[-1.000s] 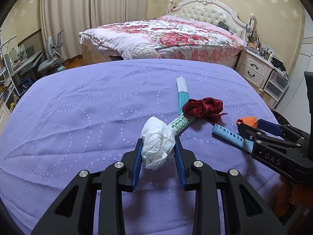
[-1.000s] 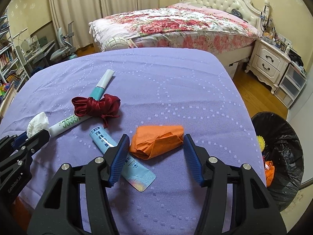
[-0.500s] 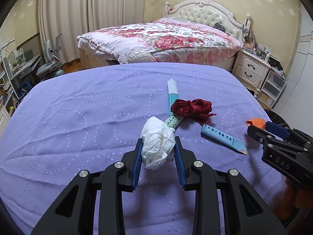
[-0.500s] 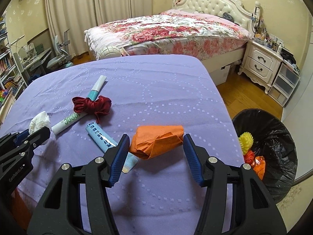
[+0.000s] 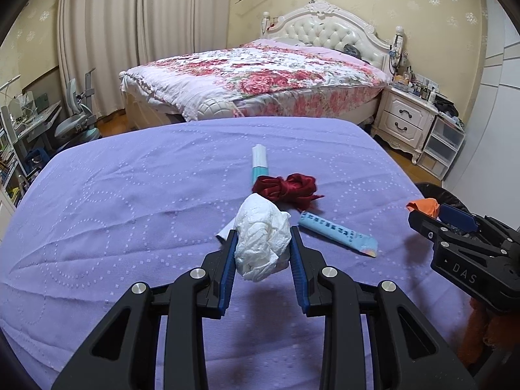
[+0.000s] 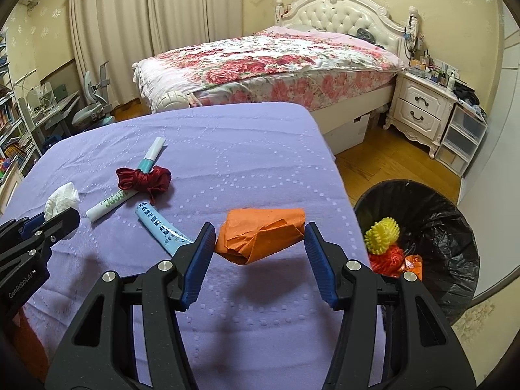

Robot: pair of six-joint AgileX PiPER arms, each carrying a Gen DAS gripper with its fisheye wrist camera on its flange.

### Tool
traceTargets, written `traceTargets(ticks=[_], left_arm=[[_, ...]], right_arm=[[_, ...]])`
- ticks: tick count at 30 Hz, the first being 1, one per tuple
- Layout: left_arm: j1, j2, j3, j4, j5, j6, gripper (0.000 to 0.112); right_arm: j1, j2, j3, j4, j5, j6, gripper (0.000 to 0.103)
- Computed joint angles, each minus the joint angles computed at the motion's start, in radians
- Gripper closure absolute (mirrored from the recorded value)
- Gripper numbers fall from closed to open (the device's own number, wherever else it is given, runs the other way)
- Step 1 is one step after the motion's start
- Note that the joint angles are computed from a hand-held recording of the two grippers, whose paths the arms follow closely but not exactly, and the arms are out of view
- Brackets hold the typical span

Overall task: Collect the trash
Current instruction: 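Grasp the orange cloth with the right gripper while the left holds the white tissue, then carry the white tissue and orange cloth over the black bin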

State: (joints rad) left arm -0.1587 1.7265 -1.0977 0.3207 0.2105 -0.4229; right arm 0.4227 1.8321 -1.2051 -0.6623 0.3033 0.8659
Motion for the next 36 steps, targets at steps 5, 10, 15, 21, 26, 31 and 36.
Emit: traceTargets(ticks=[5,10,15,21,26,31,36], left_arm=[[-0.051,0.013,-0.026,0.008,0.002,-0.011,0.081],[-0.108,0.048,-0.080,-0.004,0.014,0.000,0.081],[-0.166,0.104,-0.163,-0.032,0.022,0.030,0.081],[-0.242,0.213,-0.316,-0.077,0.057,0.084,0.081],[-0.302,0.321,-0.471,-0.069,0.102,0.092,0.080],[-0.342,0.421,-0.622,-0.071,0.160,0.112,0.080],[-0.374,0.527,-0.791,-0.077,0.228,0.141,0.080]], right_arm=[[-0.026,-0.040,0.050,-0.077,-0.014,0.080,0.048],[-0.068,-0.081,0.094,-0.162,-0.015,0.163,0.048],[-0.135,-0.117,0.138,-0.262,-0.020,0.252,0.048],[-0.247,-0.127,0.177,-0.333,-0.038,0.315,0.048],[-0.326,-0.108,0.179,-0.375,-0.055,0.352,0.048],[-0.381,-0.081,0.165,-0.401,-0.062,0.379,0.048],[-0.414,-0.048,0.141,-0.426,-0.061,0.404,0.047]])
